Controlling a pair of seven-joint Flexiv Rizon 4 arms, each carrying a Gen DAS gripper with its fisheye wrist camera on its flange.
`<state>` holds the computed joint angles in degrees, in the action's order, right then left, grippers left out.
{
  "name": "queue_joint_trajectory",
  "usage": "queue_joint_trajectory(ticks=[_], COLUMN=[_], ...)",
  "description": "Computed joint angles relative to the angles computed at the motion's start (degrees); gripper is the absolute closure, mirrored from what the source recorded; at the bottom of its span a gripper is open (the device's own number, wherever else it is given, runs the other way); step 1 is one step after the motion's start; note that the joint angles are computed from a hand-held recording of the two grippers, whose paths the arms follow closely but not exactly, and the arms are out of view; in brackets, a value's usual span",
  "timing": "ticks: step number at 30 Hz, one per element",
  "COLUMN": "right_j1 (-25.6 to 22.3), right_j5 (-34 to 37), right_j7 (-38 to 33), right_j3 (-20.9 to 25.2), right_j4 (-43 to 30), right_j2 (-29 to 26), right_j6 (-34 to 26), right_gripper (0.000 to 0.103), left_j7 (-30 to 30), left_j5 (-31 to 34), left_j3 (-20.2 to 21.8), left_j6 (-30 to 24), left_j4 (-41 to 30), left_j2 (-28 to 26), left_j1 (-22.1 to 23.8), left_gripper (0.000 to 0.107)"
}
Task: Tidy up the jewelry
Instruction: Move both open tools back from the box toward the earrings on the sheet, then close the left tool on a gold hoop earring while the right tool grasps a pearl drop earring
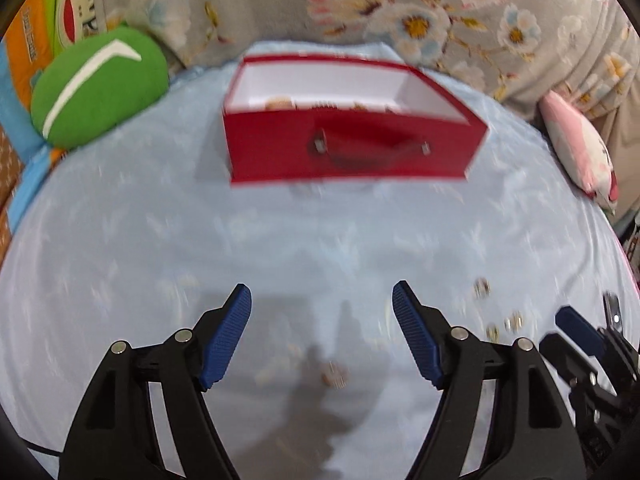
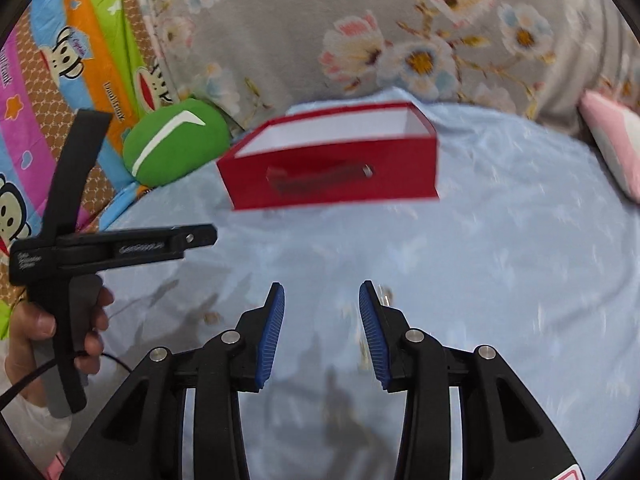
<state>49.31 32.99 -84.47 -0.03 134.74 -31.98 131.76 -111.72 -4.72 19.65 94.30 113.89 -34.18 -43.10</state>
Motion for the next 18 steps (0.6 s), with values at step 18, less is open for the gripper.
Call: queue_joint_trajectory(ticks=[18], right_j1=[11.01], right_j5=[4.66], right_j7=[6.09], right_j3=[-16.52], right_j4=[-2.81], right_j2=[-5.32], right_j6=[-13.16], right_gripper=[0.065], left_j7=[-6.02], left_j5=[-0.47], left_j3=[2.08], left_j6=[-0.52], left_j4=[4.38], left_j2=[-2.22], left_j1=[-5.50], left_gripper=[0.036])
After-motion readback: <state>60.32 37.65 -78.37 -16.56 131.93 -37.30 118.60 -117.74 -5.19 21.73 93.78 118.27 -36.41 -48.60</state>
